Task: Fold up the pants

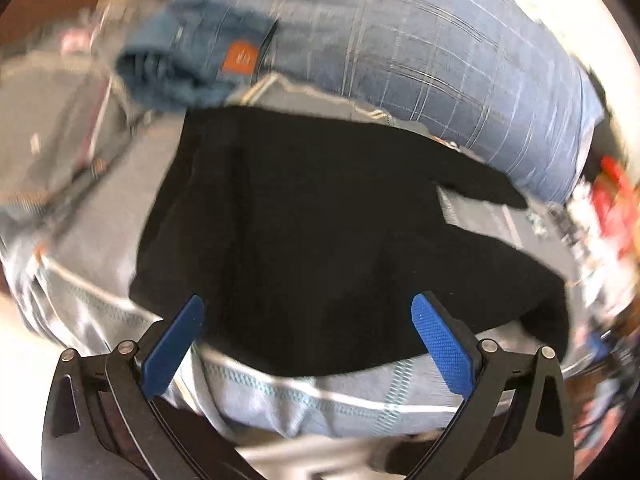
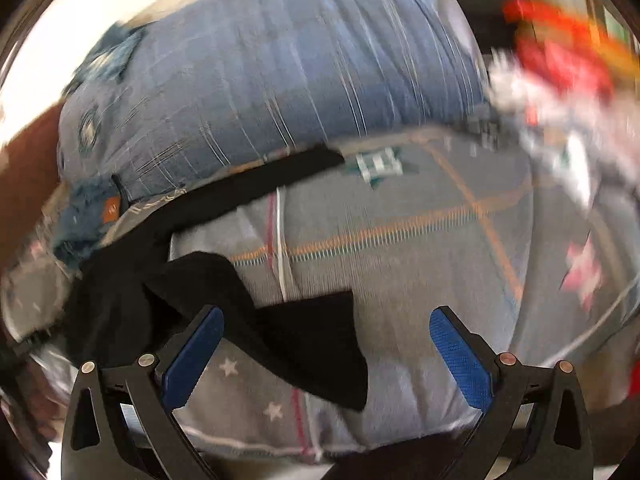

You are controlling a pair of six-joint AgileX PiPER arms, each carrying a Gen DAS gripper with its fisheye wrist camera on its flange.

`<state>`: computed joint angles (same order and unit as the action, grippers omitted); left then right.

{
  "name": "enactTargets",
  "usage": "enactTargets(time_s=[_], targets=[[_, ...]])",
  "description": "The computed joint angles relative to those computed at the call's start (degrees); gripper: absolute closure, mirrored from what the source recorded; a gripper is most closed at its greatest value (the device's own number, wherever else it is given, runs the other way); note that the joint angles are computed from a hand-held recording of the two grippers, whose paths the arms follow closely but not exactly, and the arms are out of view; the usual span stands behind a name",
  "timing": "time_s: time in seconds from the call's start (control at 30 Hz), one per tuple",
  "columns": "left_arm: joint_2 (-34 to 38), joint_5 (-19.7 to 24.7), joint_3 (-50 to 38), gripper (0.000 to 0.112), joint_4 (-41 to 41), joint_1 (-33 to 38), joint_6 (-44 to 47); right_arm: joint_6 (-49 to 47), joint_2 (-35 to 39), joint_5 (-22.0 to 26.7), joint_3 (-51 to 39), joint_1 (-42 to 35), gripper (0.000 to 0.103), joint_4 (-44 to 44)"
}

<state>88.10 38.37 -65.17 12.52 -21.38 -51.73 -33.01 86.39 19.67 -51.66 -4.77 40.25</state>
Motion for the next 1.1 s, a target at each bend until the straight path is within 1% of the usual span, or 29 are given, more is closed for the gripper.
enactTargets(time_s=[0.03,0.07,0.1,0.13,0.17,0.2,0.27,0.3,0.33,0.4,0.43,0.47,0.5,0.53,0.57,0.6,0.63,0.67,0.7,0.77,0.8,0.83,0.87,0.97,1.0,1.03,1.07,1.1], targets=[[-0.2,-0.9,0.7,0.009,-3.8,1.3,2.2,-3.0,2.7,5.7,-2.0,-3.2,0.000,5.7],[-0.2,-1.7,1.3,0.009,-7.5,2.4,4.5,-7.2,3.9,9.4,-2.7,-5.6,0.000,10.8],[0.1,-2.4,1.8,0.009,-10.6,3.2,6.2,-9.1,5.9,12.6,-3.4,-7.6,0.000,14.8],[0.8,-2.7,2.0,0.009,-12.6,3.7,7.2,-8.8,8.1,15.0,-4.4,-9.2,0.000,16.7],[1.7,-2.7,1.9,0.009,-13.3,3.6,7.6,-8.3,9.6,16.0,-5.0,-9.9,0.000,17.6],[2.6,-2.4,1.5,0.009,-13.8,3.5,8.1,-8.1,11.3,17.1,-5.8,-10.8,0.000,18.8],[4.8,-1.4,0.1,0.009,-14.4,3.4,8.7,-8.6,16.3,22.1,-8.5,-13.1,0.001,21.8],[5.7,-1.2,-0.4,0.009,-14.4,3.3,8.5,-9.0,17.3,23.2,-9.1,-13.5,0.003,22.8],[6.3,-1.1,-0.8,0.009,-14.1,3.2,8.1,-11.0,20.0,26.5,-10.3,-14.5,0.007,25.4],[7.8,-0.6,-2.0,0.009,-13.8,3.3,7.3,-11.3,22.3,28.5,-11.9,-14.5,0.019,25.4],[8.6,-0.1,-2.7,0.009,-13.7,3.4,7.0,-12.4,23.9,29.2,-13.0,-14.3,0.033,25.5],[9.2,0.6,-3.3,0.010,-13.1,3.3,5.9,-13.5,24.7,29.8,-13.7,-14.0,0.050,25.3],[9.7,1.0,-3.8,0.013,-12.2,3.1,4.8,-13.7,24.4,29.2,-13.5,-13.3,0.065,25.0],[10.1,1.9,-4.5,0.021,-10.4,2.6,2.7,-14.6,24.1,27.5,-13.7,-12.5,0.094,24.1],[10.4,2.6,-5.0,0.031,-9.9,3.0,2.7,-15.7,23.9,27.2,-14.0,-12.1,0.094,23.9],[10.4,3.2,-5.4,0.036,-9.6,3.0,2.4,-17.0,23.2,26.5,-14.1,-11.8,0.094,23.7],[10.0,3.2,-5.4,0.044,-9.7,3.2,2.3,-17.5,21.8,25.1,-14.5,-11.5,0.094,22.5],[9.4,2.6,-5.0,0.046,-10.3,3.7,2.4,-18.6,19.5,23.3,-14.7,-11.3,0.094,22.0],[9.2,2.2,-4.8,0.047,-11.3,4.4,2.9,-19.2,17.9,21.9,-14.8,-11.4,0.094,21.8],[9.9,2.2,-4.9,0.047,-12.8,5.2,3.5,-21.4,13.5,14.6,-14.8,-11.7,0.095,20.7],[10.2,2.2,-4.9,0.048,-12.9,5.2,3.4,-20.7,13.6,13.3,-15.5,-11.7,0.094,19.7],[10.2,2.3,-4.8,0.048,-12.2,4.9,3.0,-18.3,15.2,13.5,-17.6,-12.2,0.094,17.7],[10.2,3.2,-5.5,0.048,-11.9,4.6,3.6,-15.7,16.9,13.6,-19.2,-12.0,0.094,15.3],[9.7,4.4,-6.4,0.048,-16.0,6.3,8.2,-7.6,22.0,10.2,-21.2,-9.0,0.094,4.1],[9.2,4.8,-6.4,0.048,-17.5,7.1,9.4,-6.9,22.6,10.2,-21.2,-8.9,0.094,3.4],[8.4,4.9,-6.1,0.048,-19.9,8.4,11.6,-7.0,23.8,10.8,-21.5,-9.0,0.088,3.8],[7.5,5.1,-5.9,0.048,-23.4,10.1,14.9,-7.0,24.3,11.1,-21.5,-9.5,0.088,4.7],[6.7,5.6,-6.0,0.048,-24.7,11.0,16.2,-9.3,23.9,11.2,-20.3,-10.4,0.088,7.5]])
